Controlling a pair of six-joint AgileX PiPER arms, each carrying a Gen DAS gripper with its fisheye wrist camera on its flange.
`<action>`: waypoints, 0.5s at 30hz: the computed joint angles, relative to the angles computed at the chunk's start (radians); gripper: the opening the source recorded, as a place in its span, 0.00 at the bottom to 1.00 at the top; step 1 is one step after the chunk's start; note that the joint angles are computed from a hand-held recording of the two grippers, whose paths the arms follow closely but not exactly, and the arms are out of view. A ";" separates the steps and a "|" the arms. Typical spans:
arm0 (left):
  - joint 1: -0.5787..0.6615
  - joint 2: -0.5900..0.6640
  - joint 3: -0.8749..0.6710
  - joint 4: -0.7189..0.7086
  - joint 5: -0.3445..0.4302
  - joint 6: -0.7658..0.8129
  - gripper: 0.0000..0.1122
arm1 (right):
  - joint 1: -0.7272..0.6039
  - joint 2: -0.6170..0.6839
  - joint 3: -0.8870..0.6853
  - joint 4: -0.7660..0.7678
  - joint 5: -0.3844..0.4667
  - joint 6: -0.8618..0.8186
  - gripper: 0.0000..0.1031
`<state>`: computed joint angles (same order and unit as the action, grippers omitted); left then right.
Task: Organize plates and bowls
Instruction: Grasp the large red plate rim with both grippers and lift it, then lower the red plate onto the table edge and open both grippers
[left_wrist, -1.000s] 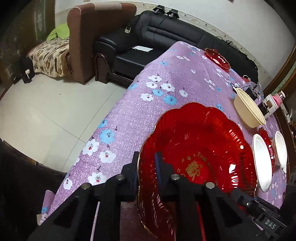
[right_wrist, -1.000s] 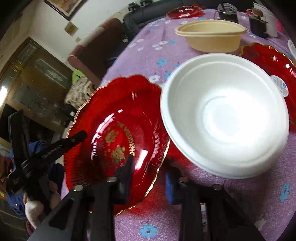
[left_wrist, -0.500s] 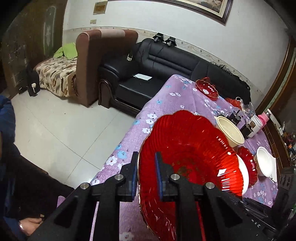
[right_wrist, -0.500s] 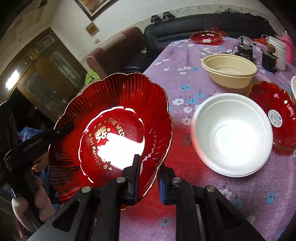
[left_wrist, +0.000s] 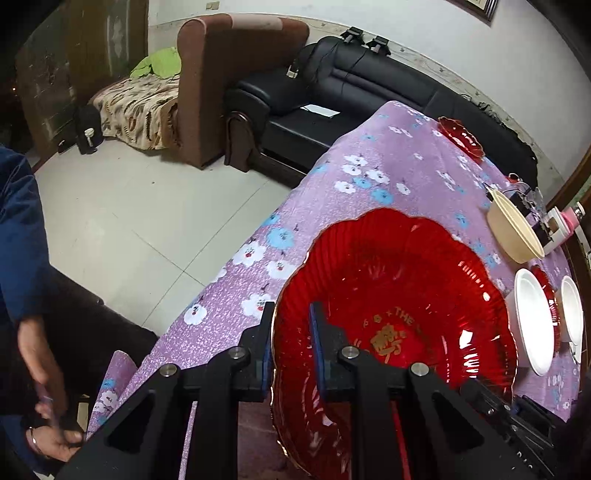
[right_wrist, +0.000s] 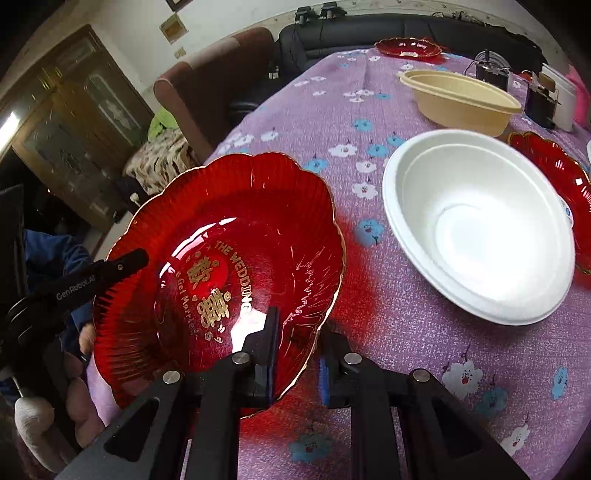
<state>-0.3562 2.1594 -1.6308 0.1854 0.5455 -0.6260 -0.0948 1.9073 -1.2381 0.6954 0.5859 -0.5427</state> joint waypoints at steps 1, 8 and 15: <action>0.001 -0.006 0.007 0.008 -0.004 -0.009 0.17 | -0.008 -0.006 0.012 0.029 0.001 -0.017 0.20; -0.026 -0.171 0.188 0.274 -0.089 -0.305 0.53 | -0.016 -0.091 0.080 0.065 -0.032 -0.071 0.40; -0.122 -0.325 0.328 0.480 -0.093 -0.504 0.65 | -0.208 -0.262 0.228 0.259 0.086 -0.325 0.40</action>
<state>-0.4782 1.8343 -1.3030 0.6659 0.4529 -1.1298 -0.3032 1.6455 -1.0105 0.9546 0.6722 -0.8679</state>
